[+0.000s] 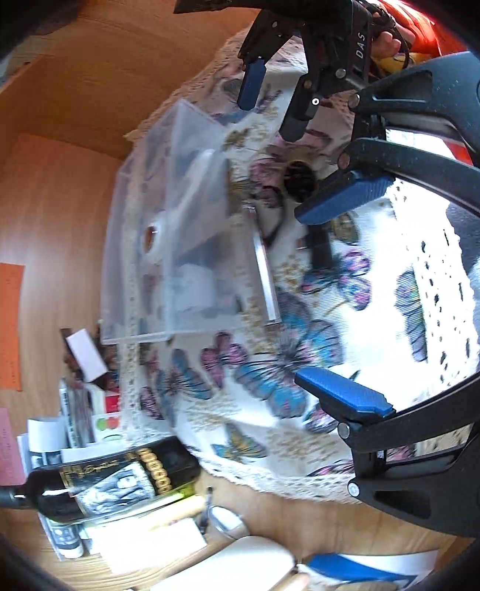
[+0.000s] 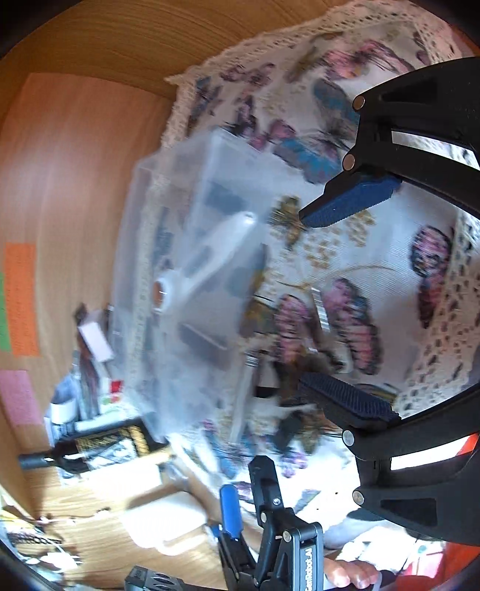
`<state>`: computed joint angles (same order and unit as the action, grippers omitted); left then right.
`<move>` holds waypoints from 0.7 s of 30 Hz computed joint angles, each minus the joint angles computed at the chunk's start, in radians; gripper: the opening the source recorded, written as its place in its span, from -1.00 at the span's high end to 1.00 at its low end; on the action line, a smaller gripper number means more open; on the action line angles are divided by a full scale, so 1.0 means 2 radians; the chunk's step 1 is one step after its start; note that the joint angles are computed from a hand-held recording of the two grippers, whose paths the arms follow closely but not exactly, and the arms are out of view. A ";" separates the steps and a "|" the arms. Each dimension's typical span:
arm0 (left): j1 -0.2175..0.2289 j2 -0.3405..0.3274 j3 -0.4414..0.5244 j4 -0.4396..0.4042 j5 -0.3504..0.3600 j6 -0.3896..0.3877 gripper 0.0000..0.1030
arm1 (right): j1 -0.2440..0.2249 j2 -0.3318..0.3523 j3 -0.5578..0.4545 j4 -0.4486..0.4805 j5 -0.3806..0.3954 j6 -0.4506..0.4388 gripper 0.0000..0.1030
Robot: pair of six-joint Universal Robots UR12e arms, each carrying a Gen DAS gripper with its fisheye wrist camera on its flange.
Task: Organize rigid objects
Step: 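Grasp the black USB stick with the left tool while the right tool grasps the silver keys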
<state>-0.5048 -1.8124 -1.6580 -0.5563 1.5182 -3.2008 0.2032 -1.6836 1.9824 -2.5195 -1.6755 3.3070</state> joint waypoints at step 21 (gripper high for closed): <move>-0.018 -0.020 0.005 0.011 0.001 -0.004 -0.04 | 0.001 0.020 0.000 -0.008 0.013 -0.028 -0.15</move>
<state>-0.5399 -1.8517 -1.6470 -0.5336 1.5208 -3.2091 0.2050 -1.6431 1.9821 -2.5362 -1.6491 3.2515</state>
